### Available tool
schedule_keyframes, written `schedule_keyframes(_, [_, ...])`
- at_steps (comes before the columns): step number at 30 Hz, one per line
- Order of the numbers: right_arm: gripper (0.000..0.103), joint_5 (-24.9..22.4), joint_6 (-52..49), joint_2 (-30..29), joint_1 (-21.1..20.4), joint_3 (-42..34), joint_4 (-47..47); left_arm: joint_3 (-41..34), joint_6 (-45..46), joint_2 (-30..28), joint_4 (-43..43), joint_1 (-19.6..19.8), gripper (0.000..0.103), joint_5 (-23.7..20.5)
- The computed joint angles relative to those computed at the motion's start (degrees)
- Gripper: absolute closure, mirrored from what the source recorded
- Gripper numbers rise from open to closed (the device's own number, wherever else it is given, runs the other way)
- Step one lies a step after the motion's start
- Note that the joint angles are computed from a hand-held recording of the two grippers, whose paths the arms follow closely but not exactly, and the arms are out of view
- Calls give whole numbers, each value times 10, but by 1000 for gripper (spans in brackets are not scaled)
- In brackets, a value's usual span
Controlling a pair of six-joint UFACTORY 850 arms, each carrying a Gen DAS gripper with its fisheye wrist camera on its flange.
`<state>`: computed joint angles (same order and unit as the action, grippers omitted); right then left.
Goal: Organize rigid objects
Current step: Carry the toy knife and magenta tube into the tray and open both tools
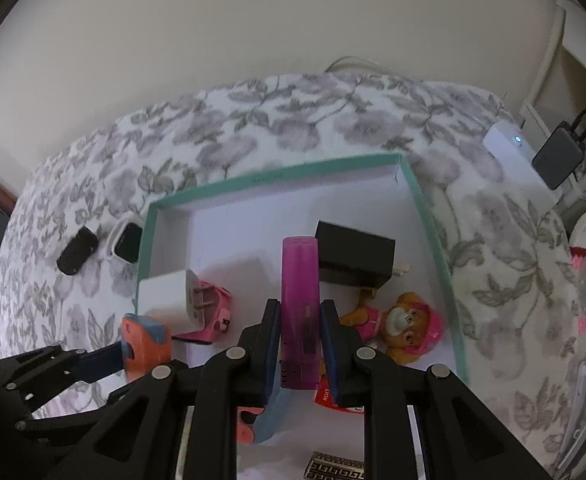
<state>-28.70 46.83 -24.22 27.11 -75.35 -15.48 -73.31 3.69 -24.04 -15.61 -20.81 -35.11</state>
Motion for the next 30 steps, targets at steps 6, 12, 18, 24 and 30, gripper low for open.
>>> schedule_keyframes(6, [82, -5, -16, -8, -2, -3, 21, 1, -17, -1, 27, -7, 59, 2])
schedule_keyframes(12, [82, -3, -16, -7, -5, -1, 26, -9, -3, -13, 20, -17, 59, -2])
schedule_keyframes(18, [82, -2, -12, -7, -6, 0, 25, -18, -9, -36, 13, -17, 59, -15])
schedule_keyframes(24, [82, -4, -6, -7, -5, 0, 23, -19, -23, -39, 24, -15, 59, -11])
schedule_keyframes(30, [81, -4, 3, -1, -4, -1, 19, -20, -23, -28, 26, -14, 59, -17])
